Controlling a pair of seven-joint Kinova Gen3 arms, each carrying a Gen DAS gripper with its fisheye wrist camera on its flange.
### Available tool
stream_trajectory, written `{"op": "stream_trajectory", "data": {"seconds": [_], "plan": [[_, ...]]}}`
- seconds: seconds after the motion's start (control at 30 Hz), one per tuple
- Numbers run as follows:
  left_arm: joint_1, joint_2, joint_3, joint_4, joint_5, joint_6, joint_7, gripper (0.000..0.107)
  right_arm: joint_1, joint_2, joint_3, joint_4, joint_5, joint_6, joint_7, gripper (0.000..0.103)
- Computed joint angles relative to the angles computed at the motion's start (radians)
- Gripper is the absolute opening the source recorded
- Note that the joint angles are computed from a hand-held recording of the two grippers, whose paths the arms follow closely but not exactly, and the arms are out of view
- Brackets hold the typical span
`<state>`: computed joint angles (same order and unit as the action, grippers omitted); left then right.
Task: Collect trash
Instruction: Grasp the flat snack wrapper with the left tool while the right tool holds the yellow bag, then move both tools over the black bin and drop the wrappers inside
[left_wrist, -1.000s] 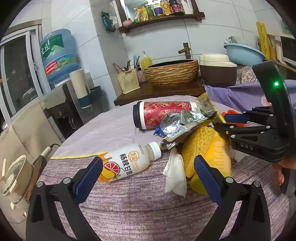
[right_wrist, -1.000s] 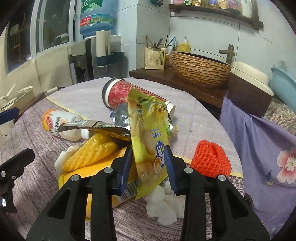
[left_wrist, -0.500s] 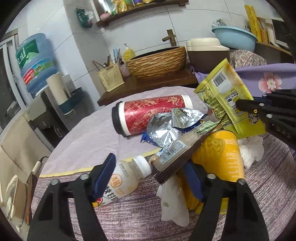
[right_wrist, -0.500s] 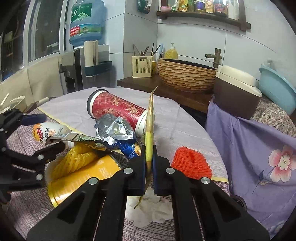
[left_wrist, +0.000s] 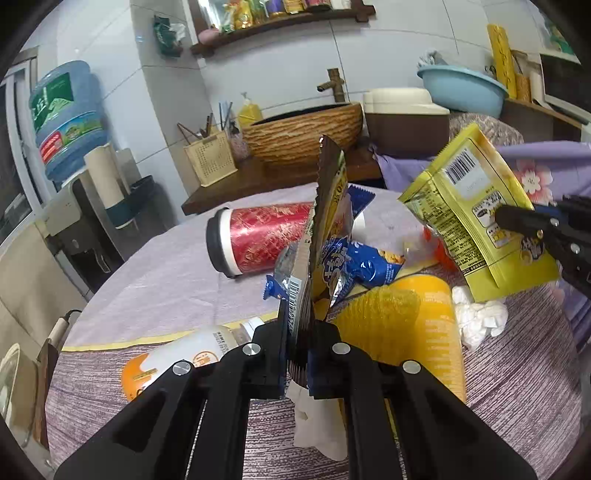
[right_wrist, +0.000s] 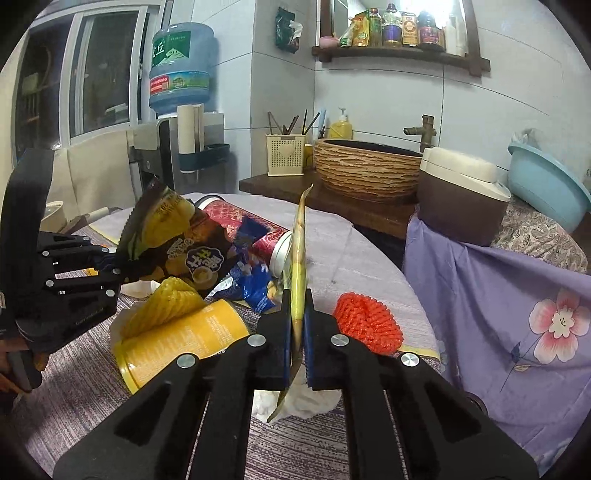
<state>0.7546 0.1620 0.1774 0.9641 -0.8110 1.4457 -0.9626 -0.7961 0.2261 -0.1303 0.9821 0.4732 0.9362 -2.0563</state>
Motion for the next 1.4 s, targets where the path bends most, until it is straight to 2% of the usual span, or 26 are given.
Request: {"op": "stream_trajectory", "data": {"seconds": [0.23,0.43,0.57,0.73,0.9,1.1,1.4], "plan": [[0.039,-0.048,0.029,0.034,-0.077,0.000,0.113,0.007,0.039,-0.078,-0.024,0.097,-0.031,-0.070,-0.010,0.006],[0.069,-0.098,0.105,0.085,-0.160,0.035,0.263,0.007,0.095,-0.157,-0.066,0.179,-0.063,-0.115,-0.011,0.006],[0.113,-0.105,0.167,0.103,-0.242,0.094,0.354,0.007,0.155,-0.227,-0.091,0.261,-0.136,-0.158,0.023,0.005],[0.234,-0.066,0.220,0.086,-0.371,0.187,0.434,0.007,0.235,-0.306,-0.111,0.346,-0.248,-0.193,0.074,0.005],[0.335,-0.032,0.195,0.070,-0.388,0.189,0.501,0.007,0.310,-0.401,-0.109,0.449,-0.343,-0.219,0.102,0.005],[0.393,0.002,0.159,0.061,-0.354,0.123,0.575,0.007,0.397,-0.495,-0.093,0.558,-0.431,-0.215,0.122,0.005],[0.455,0.092,0.081,-0.025,-0.293,0.024,0.544,0.007,0.511,-0.580,-0.040,0.684,-0.494,-0.183,0.155,0.005]]}}
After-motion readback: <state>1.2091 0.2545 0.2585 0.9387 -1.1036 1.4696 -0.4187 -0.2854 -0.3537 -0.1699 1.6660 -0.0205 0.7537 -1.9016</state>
